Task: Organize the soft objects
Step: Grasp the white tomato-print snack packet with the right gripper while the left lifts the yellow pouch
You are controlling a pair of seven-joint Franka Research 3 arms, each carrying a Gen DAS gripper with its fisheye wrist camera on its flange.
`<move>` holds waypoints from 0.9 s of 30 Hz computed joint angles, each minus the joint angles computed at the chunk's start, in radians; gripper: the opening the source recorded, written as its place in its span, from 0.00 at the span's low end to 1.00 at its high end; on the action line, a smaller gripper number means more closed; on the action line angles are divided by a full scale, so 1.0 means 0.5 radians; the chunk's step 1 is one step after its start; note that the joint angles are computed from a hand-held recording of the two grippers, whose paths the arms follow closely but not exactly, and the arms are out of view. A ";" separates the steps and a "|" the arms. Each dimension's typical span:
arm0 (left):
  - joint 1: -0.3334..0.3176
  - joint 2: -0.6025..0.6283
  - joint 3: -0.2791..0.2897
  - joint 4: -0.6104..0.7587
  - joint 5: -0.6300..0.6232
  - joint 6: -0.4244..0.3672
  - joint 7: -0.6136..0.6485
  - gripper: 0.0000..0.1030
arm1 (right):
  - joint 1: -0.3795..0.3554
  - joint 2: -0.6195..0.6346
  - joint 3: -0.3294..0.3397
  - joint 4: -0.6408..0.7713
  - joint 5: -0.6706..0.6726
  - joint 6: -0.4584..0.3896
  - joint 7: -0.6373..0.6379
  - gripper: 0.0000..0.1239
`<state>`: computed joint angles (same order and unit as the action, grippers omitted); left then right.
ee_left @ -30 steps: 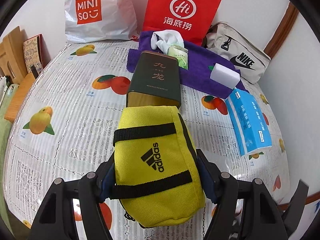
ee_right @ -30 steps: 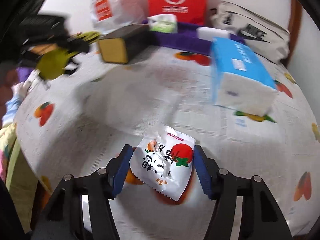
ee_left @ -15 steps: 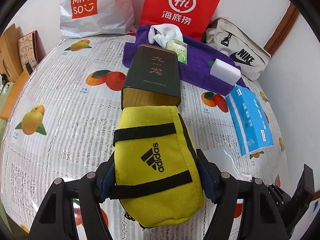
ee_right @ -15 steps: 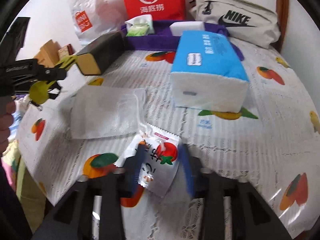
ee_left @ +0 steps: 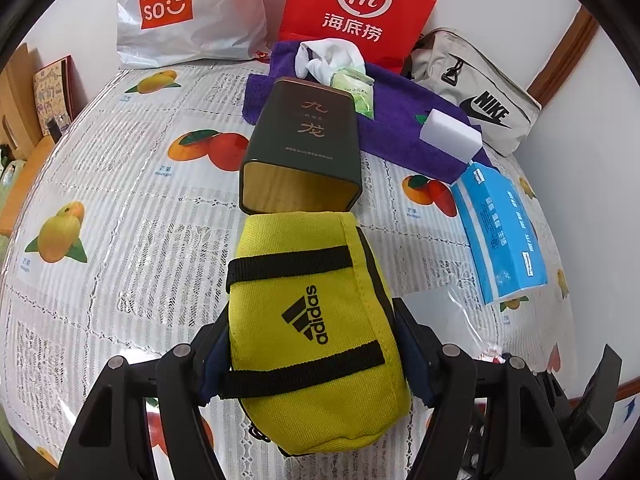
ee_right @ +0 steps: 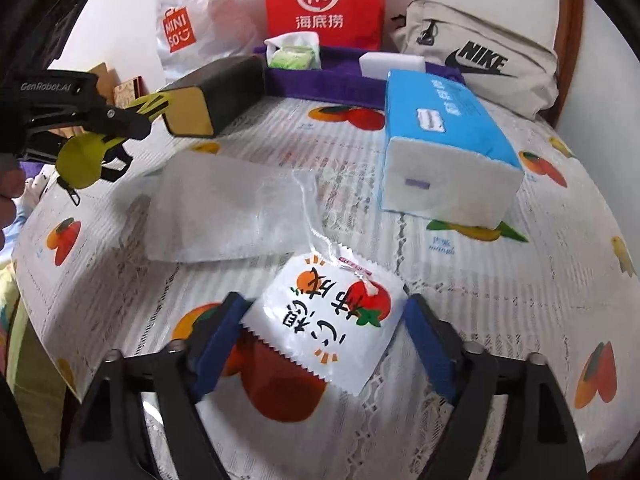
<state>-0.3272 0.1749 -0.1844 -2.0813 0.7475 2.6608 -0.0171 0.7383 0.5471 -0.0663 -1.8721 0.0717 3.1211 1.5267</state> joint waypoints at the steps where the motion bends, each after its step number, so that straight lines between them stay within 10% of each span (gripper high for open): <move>1: -0.002 0.000 -0.002 0.003 0.001 -0.004 0.008 0.68 | 0.019 0.001 -0.028 -0.002 -0.003 0.017 0.012 0.50; 14: -0.022 -0.006 -0.011 0.013 -0.016 -0.033 0.027 0.68 | -0.036 -0.041 0.046 -0.052 -0.014 0.017 -0.169 0.13; 27: -0.028 -0.049 -0.037 0.023 -0.001 -0.080 0.032 0.68 | -0.291 -0.180 0.229 -0.089 0.129 -0.146 -0.152 0.13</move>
<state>-0.3414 0.1506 -0.2028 -2.0697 0.7471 2.6208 -0.0013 0.5927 0.4570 0.0481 -1.9164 0.1361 3.0479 1.4505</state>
